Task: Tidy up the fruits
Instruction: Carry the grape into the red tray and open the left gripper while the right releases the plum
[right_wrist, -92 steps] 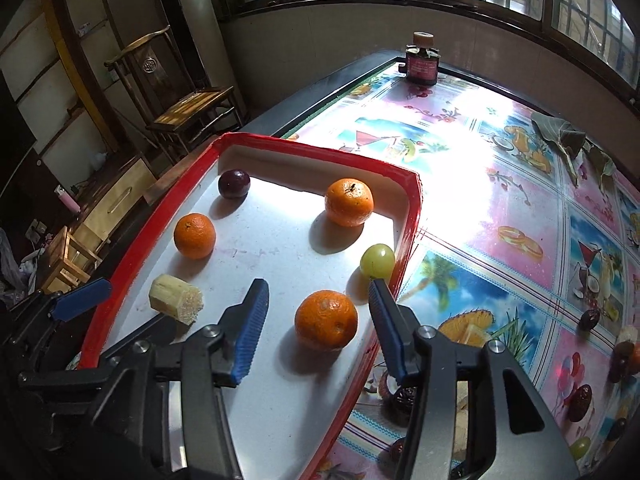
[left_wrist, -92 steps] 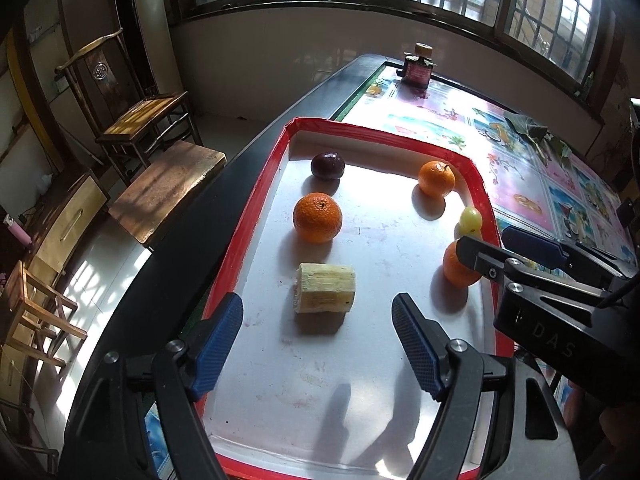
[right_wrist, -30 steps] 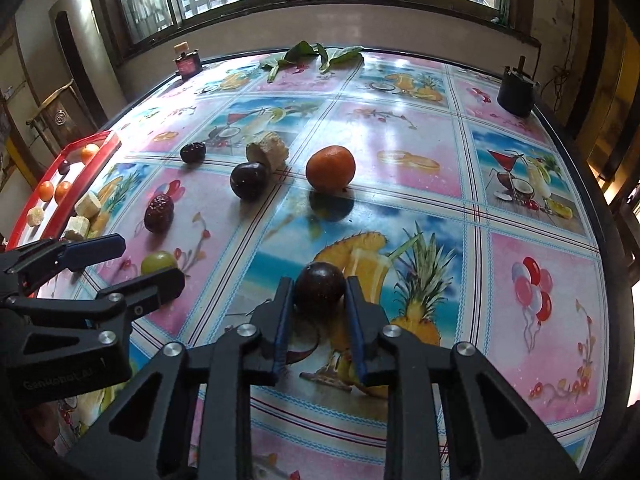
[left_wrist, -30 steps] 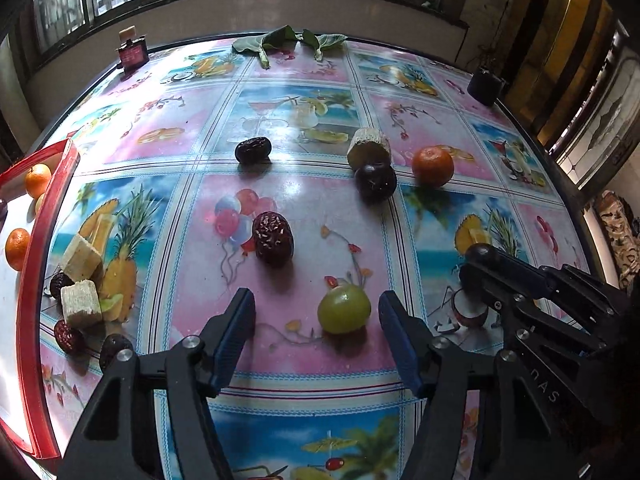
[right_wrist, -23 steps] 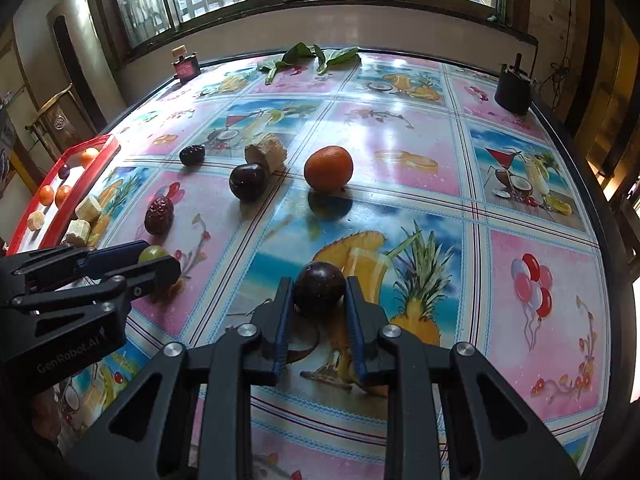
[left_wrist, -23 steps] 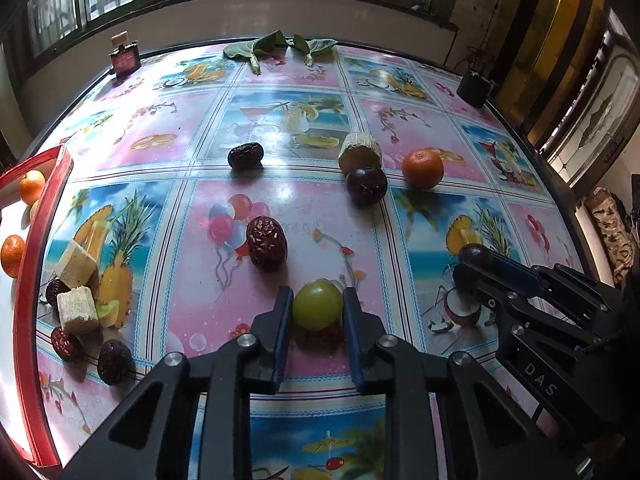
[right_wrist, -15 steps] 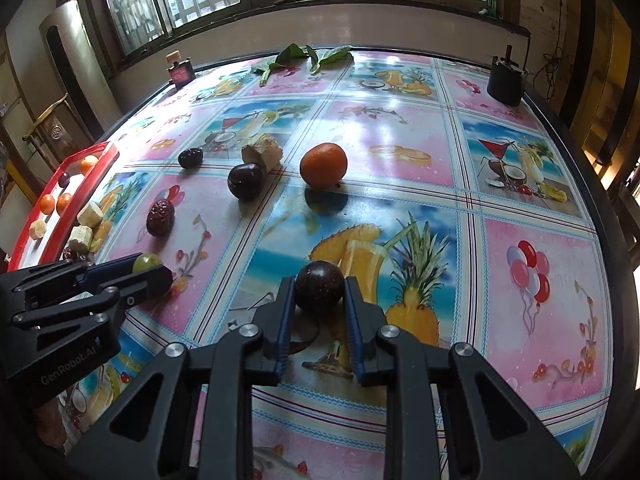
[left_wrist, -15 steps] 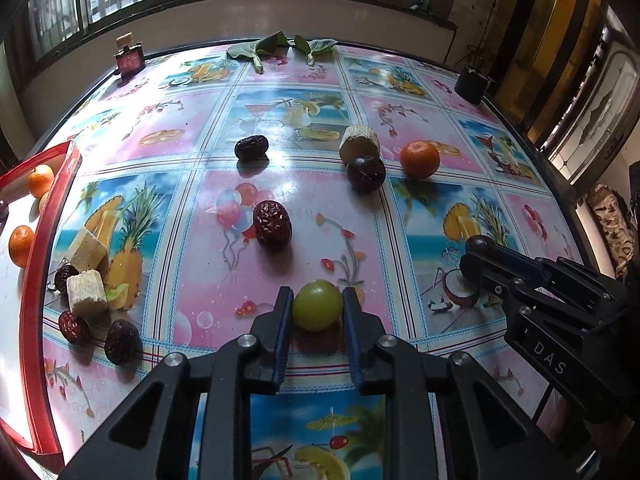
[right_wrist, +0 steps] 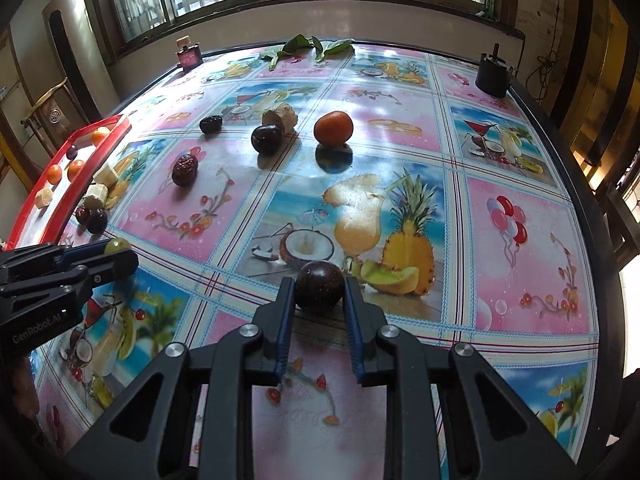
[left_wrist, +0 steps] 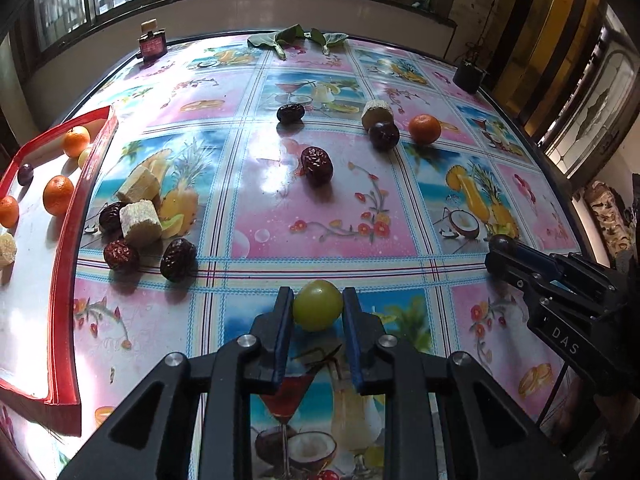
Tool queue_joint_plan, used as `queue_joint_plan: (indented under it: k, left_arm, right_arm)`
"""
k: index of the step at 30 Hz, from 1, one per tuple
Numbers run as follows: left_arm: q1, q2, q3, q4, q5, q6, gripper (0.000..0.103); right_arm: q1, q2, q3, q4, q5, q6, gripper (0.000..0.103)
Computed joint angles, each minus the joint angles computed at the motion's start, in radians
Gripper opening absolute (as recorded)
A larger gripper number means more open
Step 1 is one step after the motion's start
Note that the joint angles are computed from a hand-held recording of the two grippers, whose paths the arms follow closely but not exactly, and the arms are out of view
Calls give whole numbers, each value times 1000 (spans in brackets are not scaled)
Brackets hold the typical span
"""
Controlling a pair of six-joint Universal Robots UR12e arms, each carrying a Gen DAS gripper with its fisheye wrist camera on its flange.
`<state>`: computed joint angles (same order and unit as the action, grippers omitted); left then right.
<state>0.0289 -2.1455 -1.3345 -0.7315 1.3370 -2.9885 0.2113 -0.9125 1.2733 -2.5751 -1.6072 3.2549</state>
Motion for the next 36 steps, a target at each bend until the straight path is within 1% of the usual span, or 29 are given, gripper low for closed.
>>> queue_joint_plan:
  k: [9,19,23,28,32,36]
  left_arm:
    - [30,38,-52,3,-35,30,23]
    - [65,73,-86,-2,-101,41,23]
    - [85,86,-94,9,-125,36,23]
    - [112,97,-100,26,-139,19,23]
    - [134,100,-100,49,-134,-6,23]
    - [155,98,-94,72,-113,-33,23]
  right_arm:
    - [22,-23,31,-33,-10,26,25]
    - [52,-25,15,-4,2,49,26]
    - [70,-6,-24,11,16,41,26]
    - [95,30,-97,23,48,17,26]
    - [116,70,-172,38,79,-15,26]
    - [136,114,-254,58,110,-50,26]
